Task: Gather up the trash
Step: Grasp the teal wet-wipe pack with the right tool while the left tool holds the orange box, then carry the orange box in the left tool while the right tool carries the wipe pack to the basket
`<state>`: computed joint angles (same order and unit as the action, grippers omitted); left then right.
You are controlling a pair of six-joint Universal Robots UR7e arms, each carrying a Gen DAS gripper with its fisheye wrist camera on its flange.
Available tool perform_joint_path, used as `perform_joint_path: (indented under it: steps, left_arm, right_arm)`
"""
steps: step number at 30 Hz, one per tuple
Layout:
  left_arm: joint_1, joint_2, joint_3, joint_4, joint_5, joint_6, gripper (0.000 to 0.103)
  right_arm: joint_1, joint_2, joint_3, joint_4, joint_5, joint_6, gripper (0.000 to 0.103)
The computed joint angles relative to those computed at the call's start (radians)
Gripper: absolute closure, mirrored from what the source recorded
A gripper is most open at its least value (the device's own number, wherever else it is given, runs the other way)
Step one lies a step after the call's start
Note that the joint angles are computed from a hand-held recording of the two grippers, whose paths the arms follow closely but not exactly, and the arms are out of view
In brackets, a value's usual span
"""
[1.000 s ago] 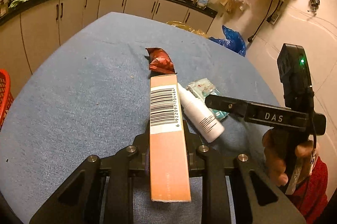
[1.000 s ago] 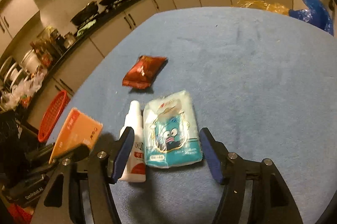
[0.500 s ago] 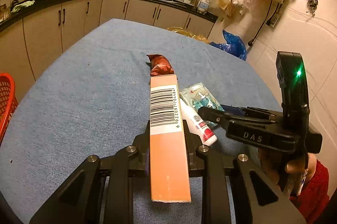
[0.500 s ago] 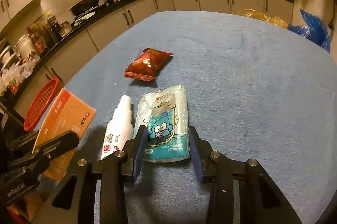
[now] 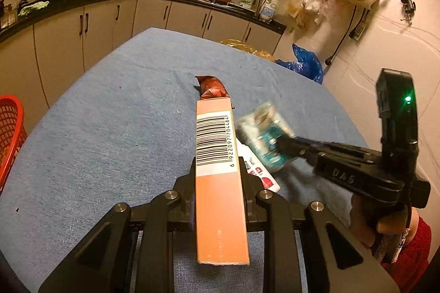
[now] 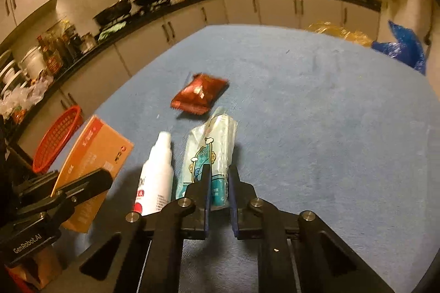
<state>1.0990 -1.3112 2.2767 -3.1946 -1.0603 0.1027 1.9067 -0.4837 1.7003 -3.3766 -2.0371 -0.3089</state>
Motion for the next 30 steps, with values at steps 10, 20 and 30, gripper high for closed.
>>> perform_joint_path:
  steps: [10,20,30]
  left_arm:
    - [-0.042,-0.04,0.044,-0.029,0.062,0.021,0.081]
    - [-0.152,-0.144,0.183,-0.088,0.153,0.08,0.081]
    - [-0.234,-0.223,0.278,-0.1,0.221,0.092,0.081]
  right_arm:
    - [0.074,-0.028,0.088,-0.214,-0.092,0.021,0.091]
    - [0.187,-0.022,0.254,-0.46,-0.181,0.091,0.091]
    - [0.227,-0.029,0.325,-0.501,-0.213,0.165,0.091]
